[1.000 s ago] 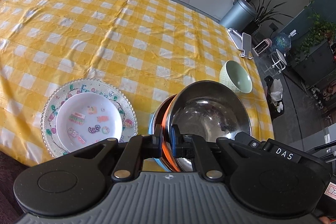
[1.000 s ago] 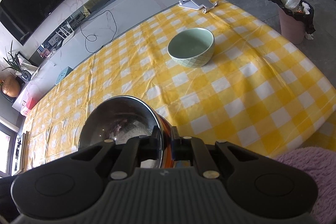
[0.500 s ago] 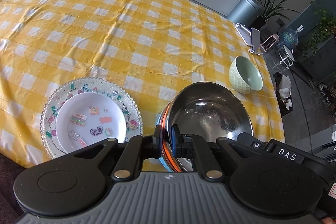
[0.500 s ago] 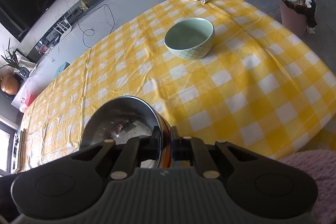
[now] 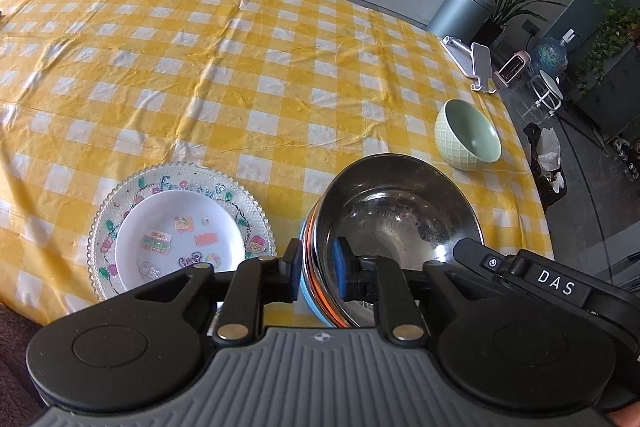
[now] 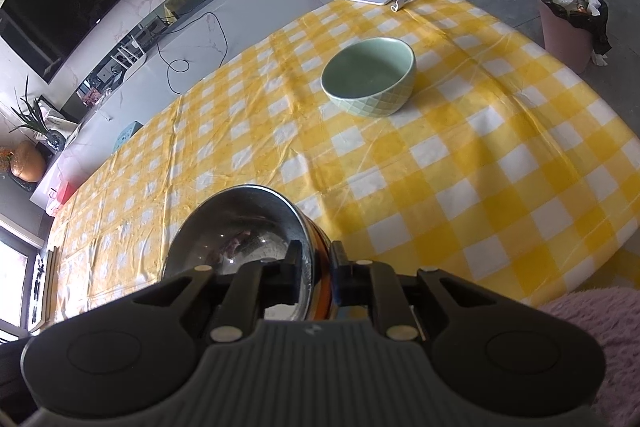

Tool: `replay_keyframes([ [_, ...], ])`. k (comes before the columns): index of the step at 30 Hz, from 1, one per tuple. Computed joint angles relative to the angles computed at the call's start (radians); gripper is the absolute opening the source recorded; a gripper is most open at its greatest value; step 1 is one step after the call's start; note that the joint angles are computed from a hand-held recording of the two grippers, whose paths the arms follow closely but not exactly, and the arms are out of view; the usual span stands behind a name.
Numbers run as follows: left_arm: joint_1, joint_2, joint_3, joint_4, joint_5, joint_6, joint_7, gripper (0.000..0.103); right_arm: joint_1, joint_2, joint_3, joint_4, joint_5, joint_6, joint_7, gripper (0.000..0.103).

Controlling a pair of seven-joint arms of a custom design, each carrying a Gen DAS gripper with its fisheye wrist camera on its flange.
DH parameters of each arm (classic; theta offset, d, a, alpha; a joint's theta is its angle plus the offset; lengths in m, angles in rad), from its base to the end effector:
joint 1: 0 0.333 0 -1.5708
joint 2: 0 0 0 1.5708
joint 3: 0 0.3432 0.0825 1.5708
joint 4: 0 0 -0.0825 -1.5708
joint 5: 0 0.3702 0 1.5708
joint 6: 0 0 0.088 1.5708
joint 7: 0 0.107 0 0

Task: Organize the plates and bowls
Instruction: 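Lower the orange bowl onto the table and open both grippers, then move both grippers to the pale green bowl rim and close on it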

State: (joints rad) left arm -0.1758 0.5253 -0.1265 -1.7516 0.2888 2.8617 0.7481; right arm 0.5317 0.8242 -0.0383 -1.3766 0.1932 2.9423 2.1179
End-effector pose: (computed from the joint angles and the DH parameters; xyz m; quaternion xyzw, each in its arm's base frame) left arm 0.6771 -0.2124 0.3721 -0.7700 0.5660 -0.2718 0.1135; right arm 0.6990 0.3728 0.3343 -0.5877 0.7225 -0.0550 0.3598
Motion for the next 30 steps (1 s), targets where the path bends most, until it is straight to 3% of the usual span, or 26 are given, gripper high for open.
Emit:
replay_keyframes([
  [1, -0.007, -0.005, 0.01, -0.004, 0.008, 0.008, -0.01, 0.031, -0.008, -0.004, 0.013, -0.011, 0.004, 0.022, -0.012, 0.036],
  [2, -0.01, -0.009, 0.013, -0.009, 0.012, 0.015, -0.014, 0.032, -0.003, -0.009, 0.009, -0.02, 0.003, 0.035, -0.014, 0.038],
  [11, -0.006, -0.018, 0.014, 0.001, 0.04, 0.056, 0.005, 0.039, 0.035, -0.041, -0.047, -0.063, -0.004, 0.078, -0.009, 0.043],
  [18, 0.042, 0.044, -0.077, 0.121, -0.011, 0.021, 0.18, 0.039, 0.084, -0.018, -0.163, 0.001, -0.066, 0.024, 0.06, 0.043],
  [20, 0.06, 0.077, -0.115, 0.177, -0.046, -0.007, 0.248, 0.039, 0.093, -0.001, -0.199, 0.04, -0.101, -0.011, 0.09, 0.043],
  [23, 0.056, 0.125, -0.131, 0.264, -0.085, -0.046, 0.325, 0.039, 0.07, 0.03, -0.205, 0.108, -0.137, -0.058, 0.125, 0.043],
  [27, 0.041, 0.213, -0.145, 0.426, -0.129, -0.124, 0.414, 0.039, 0.021, 0.098, -0.185, 0.251, -0.173, -0.135, 0.159, 0.043],
  [30, 0.033, 0.305, -0.168, 0.599, -0.187, -0.232, 0.484, 0.039, -0.026, 0.187, -0.151, 0.43, -0.192, -0.225, 0.161, 0.042],
])
